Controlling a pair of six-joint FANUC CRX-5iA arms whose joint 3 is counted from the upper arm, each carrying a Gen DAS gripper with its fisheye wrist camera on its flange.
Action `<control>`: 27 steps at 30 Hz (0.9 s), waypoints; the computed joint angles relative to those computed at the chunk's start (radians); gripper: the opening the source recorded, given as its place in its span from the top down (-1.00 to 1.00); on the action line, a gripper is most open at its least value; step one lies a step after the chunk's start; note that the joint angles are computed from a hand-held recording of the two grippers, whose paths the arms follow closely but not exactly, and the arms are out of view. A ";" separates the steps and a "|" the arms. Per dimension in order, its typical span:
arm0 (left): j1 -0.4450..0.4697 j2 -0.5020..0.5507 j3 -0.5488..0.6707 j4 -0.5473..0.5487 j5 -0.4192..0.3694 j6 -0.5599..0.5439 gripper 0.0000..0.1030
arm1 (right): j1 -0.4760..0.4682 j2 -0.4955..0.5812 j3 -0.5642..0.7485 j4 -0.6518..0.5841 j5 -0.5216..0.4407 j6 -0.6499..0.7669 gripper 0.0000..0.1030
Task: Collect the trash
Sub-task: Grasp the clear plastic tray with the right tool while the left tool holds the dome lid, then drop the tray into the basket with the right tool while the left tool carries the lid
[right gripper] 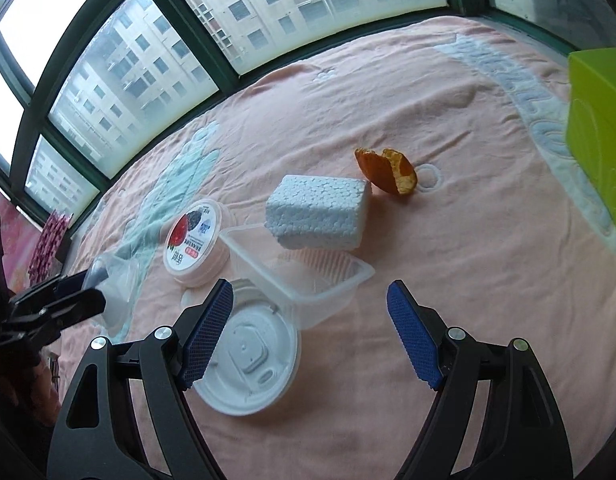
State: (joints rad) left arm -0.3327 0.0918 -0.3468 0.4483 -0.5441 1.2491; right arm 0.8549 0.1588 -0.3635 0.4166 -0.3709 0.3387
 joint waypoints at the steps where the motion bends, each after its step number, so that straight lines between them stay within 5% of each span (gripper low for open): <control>1: 0.001 0.001 0.000 0.000 -0.001 0.001 -0.02 | -0.003 0.008 0.010 -0.018 -0.001 0.020 -0.53; 13: 0.007 0.013 0.006 -0.010 -0.007 0.016 -0.02 | -0.016 0.036 0.050 -0.131 0.033 0.141 -0.36; 27: -0.004 -0.028 -0.022 0.002 0.002 0.025 -0.02 | 0.037 -0.088 -0.127 0.293 0.060 -0.266 -0.35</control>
